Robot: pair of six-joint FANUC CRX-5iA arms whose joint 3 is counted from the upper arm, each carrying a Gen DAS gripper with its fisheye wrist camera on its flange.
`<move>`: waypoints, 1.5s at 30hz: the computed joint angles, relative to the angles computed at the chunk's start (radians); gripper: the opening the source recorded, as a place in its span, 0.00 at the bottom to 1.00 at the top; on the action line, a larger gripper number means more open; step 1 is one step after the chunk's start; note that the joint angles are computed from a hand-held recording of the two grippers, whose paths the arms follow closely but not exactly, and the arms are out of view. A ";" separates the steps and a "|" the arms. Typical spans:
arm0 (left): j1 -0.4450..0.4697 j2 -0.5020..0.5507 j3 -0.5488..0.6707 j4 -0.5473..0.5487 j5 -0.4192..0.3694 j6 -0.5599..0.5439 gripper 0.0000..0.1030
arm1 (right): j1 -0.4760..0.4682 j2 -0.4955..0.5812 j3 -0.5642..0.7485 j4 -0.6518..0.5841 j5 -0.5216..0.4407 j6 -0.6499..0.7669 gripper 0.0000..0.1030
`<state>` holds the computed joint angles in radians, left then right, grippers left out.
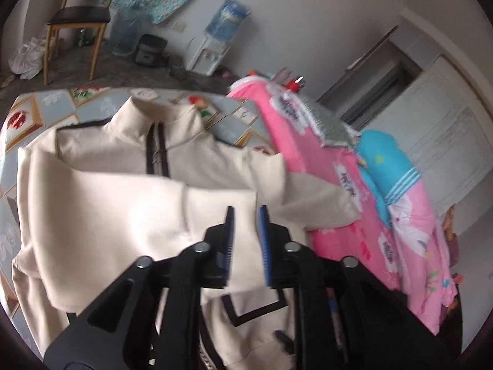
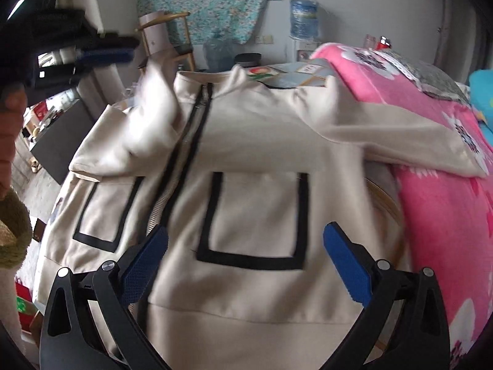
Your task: Fold large clothes
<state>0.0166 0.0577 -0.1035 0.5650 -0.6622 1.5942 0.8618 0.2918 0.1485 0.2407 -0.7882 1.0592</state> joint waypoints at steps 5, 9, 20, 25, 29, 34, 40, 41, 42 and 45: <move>0.028 -0.085 -0.075 -0.191 0.009 0.179 0.62 | -0.061 0.008 0.041 -0.078 -0.040 0.069 0.95; 0.054 -0.180 -0.077 -0.469 -0.087 0.382 0.86 | -0.111 0.073 0.180 -0.221 -0.108 0.158 0.95; 0.176 -0.347 -0.379 -0.355 -0.073 0.348 0.93 | -0.232 0.413 0.739 -0.685 -0.477 0.214 0.89; 0.097 -0.245 -0.262 -0.541 -0.198 0.441 0.93 | -0.236 0.499 0.861 -0.713 -0.546 0.163 0.78; 0.035 -0.185 -0.194 -0.686 -0.260 0.492 0.93 | -0.233 0.547 0.930 -0.742 -0.585 0.165 0.68; 0.008 -0.190 -0.193 -0.754 -0.242 0.521 0.93 | -0.227 0.605 1.005 -0.713 -0.633 0.137 0.56; -0.011 -0.202 -0.208 -0.794 -0.212 0.513 0.93 | -0.210 0.635 1.069 -0.706 -0.685 0.156 0.40; -0.016 -0.197 -0.203 -0.802 -0.219 0.513 0.93 | -0.200 0.641 1.076 -0.680 -0.692 0.161 0.38; -0.022 -0.192 -0.196 -0.812 -0.228 0.516 0.93 | -0.186 0.649 1.083 -0.643 -0.695 0.165 0.34; -0.025 -0.188 -0.191 -0.819 -0.235 0.527 0.93 | -0.168 0.665 1.107 -0.590 -0.702 0.171 0.21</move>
<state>-0.0087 -0.1302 -0.2943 -0.2539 -0.8972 2.1214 0.6936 0.9564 1.2559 -0.3490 -1.4900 1.2299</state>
